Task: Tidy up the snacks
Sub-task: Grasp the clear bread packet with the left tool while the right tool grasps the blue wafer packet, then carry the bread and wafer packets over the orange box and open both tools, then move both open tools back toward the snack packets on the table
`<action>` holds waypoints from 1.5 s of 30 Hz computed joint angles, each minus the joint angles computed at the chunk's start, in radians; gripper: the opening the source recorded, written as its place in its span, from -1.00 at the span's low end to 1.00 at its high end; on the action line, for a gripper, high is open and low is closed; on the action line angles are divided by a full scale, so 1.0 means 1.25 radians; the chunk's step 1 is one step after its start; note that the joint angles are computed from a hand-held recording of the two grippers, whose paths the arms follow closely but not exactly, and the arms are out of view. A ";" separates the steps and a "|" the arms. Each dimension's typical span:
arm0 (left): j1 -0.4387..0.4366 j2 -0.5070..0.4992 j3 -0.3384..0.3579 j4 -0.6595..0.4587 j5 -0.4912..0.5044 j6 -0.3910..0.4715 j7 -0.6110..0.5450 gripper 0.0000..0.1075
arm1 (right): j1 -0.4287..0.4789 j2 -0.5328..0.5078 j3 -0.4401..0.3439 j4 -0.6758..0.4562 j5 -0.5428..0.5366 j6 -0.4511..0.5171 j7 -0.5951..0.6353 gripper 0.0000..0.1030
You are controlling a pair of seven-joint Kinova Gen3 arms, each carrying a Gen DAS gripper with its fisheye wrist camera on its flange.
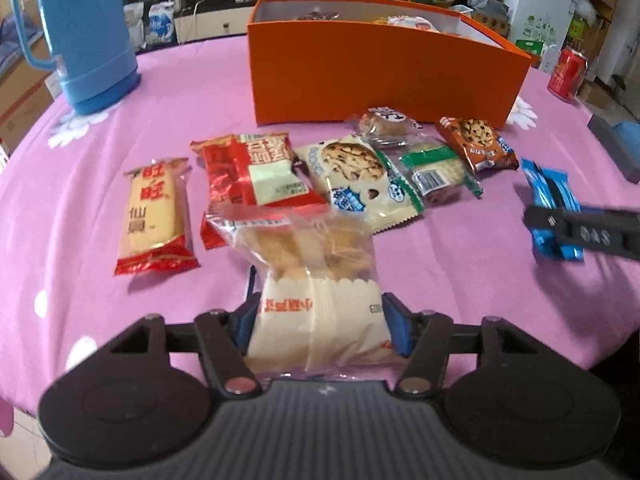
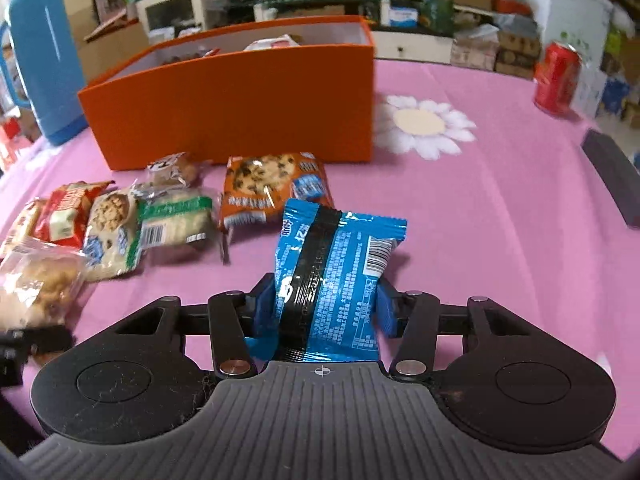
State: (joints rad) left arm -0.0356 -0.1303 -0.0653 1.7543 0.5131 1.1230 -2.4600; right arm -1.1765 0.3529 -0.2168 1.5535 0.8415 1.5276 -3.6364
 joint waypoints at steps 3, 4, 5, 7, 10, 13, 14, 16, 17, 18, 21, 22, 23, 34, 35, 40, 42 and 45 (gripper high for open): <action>-0.012 0.000 -0.026 -0.030 0.039 0.048 -0.020 0.13 | -0.021 -0.038 -0.015 0.032 0.004 -0.019 -0.077 -0.37; -0.017 0.000 -0.032 -0.042 0.054 0.059 -0.028 0.13 | -0.027 -0.051 -0.020 0.040 0.013 -0.019 -0.100 -0.37; -0.021 0.004 -0.036 -0.061 0.072 0.069 -0.031 0.13 | -0.030 -0.061 -0.025 0.043 0.025 -0.013 -0.110 -0.37; -0.028 0.018 -0.037 -0.102 0.102 0.086 -0.028 0.13 | -0.028 -0.077 -0.033 0.041 0.056 0.001 -0.114 -0.37; -0.036 0.057 -0.021 -0.177 0.138 0.089 -0.003 0.13 | -0.007 -0.102 -0.041 0.033 0.112 0.013 -0.079 -0.37; -0.033 0.096 0.011 -0.243 0.161 0.050 0.026 0.13 | 0.035 -0.118 -0.038 0.015 0.162 0.011 0.000 -0.37; -0.027 0.113 0.026 -0.271 0.158 0.036 0.049 0.13 | 0.052 -0.122 -0.035 0.010 0.178 0.006 0.030 -0.37; -0.017 0.149 0.053 -0.317 0.160 0.016 0.083 0.13 | 0.092 -0.123 -0.026 -0.006 0.198 -0.012 0.094 -0.37; -0.008 0.169 0.069 -0.341 0.154 0.004 0.106 0.13 | 0.114 -0.123 -0.019 -0.013 0.203 -0.028 0.126 -0.37; 0.003 0.189 0.084 -0.366 0.144 -0.007 0.128 0.13 | 0.139 -0.121 -0.011 -0.019 0.205 -0.052 0.158 -0.37; 0.034 0.236 0.125 -0.404 0.119 -0.051 0.165 0.13 | 0.207 -0.104 0.014 -0.045 0.194 -0.126 0.244 -0.37; 0.052 0.255 0.139 -0.418 0.102 -0.068 0.183 0.13 | 0.228 -0.098 0.022 -0.050 0.187 -0.156 0.265 -0.37; 0.068 0.274 0.149 -0.432 0.083 -0.079 0.203 0.13 | 0.243 -0.088 0.029 -0.058 0.178 -0.181 0.282 -0.37; 0.071 0.314 0.199 -0.427 0.032 -0.142 0.228 0.47 | 0.276 -0.059 0.091 -0.040 0.117 -0.332 0.331 -0.02; 0.059 0.299 0.197 -0.412 0.044 -0.139 0.218 0.48 | 0.266 -0.063 0.089 -0.039 0.124 -0.321 0.311 0.20; -0.012 0.209 0.159 -0.314 0.138 -0.097 0.140 0.72 | 0.183 -0.083 0.054 -0.034 0.170 -0.197 0.195 0.55; -0.030 0.161 0.128 -0.255 0.169 -0.080 0.100 0.72 | 0.152 -0.089 0.031 -0.033 0.168 -0.148 0.145 0.68; -0.049 0.101 0.073 -0.180 0.182 -0.017 0.060 0.72 | 0.104 -0.083 0.000 -0.037 0.144 -0.079 0.078 0.72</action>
State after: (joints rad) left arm -0.0970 -0.0047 0.0254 1.5295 0.7403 1.1016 -2.3854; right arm -1.0470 0.2493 -0.2165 1.5070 1.0211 1.4286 -3.5395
